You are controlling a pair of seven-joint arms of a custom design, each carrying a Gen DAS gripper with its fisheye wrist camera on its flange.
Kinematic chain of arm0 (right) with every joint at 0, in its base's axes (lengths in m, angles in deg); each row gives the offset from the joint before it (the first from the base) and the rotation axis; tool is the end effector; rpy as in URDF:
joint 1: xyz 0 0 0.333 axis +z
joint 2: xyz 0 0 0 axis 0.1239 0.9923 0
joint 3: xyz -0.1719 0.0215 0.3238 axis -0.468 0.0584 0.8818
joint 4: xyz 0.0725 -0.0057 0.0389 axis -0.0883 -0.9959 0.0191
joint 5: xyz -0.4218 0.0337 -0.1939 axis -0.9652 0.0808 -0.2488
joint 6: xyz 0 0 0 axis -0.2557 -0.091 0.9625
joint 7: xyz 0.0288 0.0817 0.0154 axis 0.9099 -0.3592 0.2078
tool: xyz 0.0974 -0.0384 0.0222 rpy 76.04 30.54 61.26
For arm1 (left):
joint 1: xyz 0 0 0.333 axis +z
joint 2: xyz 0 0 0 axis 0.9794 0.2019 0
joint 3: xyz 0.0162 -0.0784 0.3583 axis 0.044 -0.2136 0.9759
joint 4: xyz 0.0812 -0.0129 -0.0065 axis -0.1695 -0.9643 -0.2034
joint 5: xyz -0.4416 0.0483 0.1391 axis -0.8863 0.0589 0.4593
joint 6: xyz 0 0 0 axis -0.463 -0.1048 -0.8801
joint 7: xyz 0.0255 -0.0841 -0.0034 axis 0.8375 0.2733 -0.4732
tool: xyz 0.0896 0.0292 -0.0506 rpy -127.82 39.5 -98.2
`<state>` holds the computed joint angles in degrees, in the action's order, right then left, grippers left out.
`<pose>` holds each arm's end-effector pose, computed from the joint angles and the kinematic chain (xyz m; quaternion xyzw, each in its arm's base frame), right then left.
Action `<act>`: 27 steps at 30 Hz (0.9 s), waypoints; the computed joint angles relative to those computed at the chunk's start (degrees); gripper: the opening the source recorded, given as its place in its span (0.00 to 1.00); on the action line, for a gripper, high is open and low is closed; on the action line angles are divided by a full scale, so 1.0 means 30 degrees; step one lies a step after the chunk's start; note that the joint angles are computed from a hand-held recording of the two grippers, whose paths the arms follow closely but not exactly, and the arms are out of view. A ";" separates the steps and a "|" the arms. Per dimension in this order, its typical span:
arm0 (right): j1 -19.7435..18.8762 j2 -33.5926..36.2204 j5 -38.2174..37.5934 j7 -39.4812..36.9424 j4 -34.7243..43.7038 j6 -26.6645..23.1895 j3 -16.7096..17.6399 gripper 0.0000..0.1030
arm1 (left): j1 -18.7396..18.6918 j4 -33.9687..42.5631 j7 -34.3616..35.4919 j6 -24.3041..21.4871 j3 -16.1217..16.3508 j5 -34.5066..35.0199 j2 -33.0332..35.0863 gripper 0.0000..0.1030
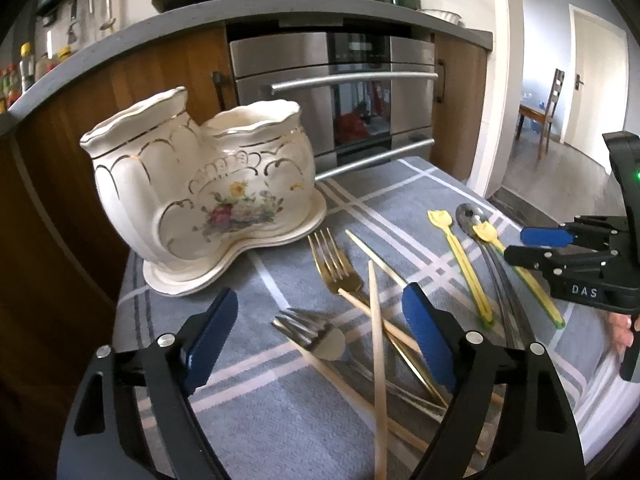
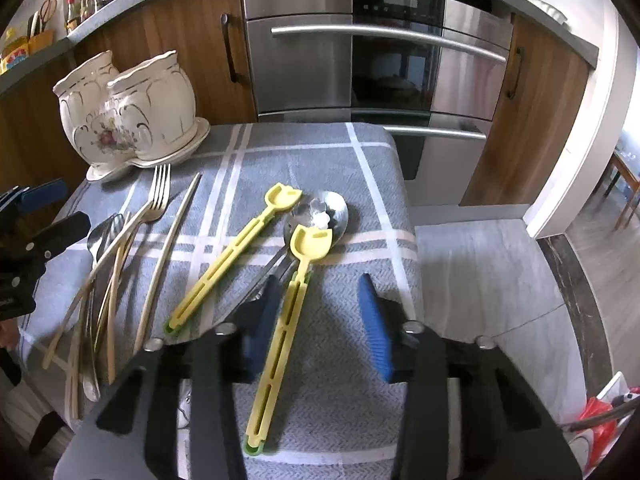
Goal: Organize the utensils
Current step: 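Grasp a wooden chopstick with the left tool while the right tool grasps the yellow-handled utensil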
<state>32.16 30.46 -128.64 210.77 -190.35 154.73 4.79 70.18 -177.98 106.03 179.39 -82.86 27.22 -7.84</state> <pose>0.5669 0.3505 0.5022 -0.5518 0.7542 -0.2721 0.2295 0.6544 -0.2284 0.5390 -0.3291 0.8423 -0.3754 0.2030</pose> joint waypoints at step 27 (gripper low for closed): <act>-0.0285 -0.0230 0.0145 0.0890 -0.0355 0.1088 -0.0021 0.09 | -0.0217 0.1222 -0.1109 -0.2408 -0.0159 0.2498 0.0991 0.34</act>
